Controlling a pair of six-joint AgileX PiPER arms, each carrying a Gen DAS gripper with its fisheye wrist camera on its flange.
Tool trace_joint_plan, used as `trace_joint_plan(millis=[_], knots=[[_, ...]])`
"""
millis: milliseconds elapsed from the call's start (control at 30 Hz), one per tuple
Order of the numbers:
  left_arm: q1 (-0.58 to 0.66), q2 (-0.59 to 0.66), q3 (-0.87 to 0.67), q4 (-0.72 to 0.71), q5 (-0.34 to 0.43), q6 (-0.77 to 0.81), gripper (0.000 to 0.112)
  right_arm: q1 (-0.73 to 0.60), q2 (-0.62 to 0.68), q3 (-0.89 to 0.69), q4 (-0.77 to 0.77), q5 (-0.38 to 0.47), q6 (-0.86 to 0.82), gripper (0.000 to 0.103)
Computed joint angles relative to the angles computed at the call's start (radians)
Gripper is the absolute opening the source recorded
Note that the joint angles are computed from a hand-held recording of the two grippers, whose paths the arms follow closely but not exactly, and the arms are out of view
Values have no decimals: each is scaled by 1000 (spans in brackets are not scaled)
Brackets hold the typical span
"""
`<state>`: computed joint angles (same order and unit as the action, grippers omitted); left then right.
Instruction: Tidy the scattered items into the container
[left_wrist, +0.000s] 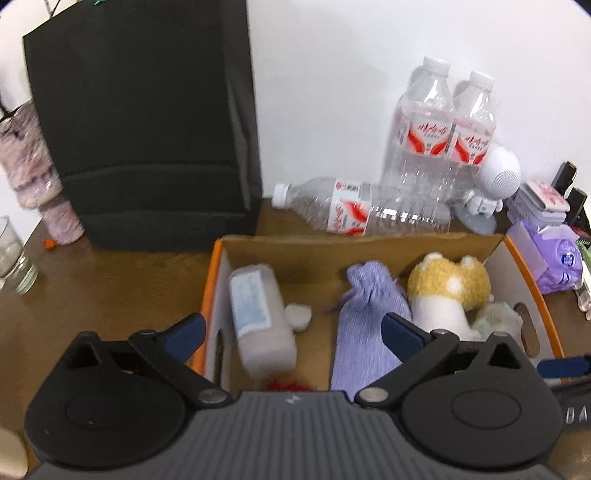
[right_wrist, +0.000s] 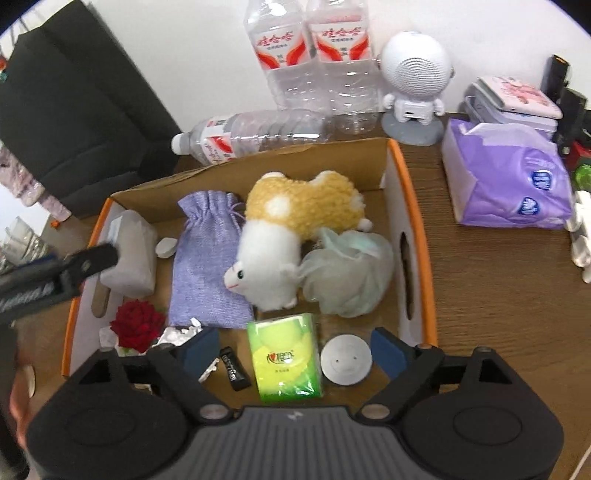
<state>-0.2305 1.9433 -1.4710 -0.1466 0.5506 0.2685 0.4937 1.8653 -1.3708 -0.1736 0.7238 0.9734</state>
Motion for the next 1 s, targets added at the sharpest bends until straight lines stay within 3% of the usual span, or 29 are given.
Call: trace_joint_plan(millis=[200, 500, 1000], knots=[[9, -69, 21, 50, 125, -38, 103, 44, -29, -50, -53, 109, 60, 89], [29, -263, 188, 13, 135, 37, 103, 154, -101, -81, -143, 203, 154, 89], [78, -468, 261, -80, 189, 84, 103, 324, -194, -126, -304, 334, 310, 90]])
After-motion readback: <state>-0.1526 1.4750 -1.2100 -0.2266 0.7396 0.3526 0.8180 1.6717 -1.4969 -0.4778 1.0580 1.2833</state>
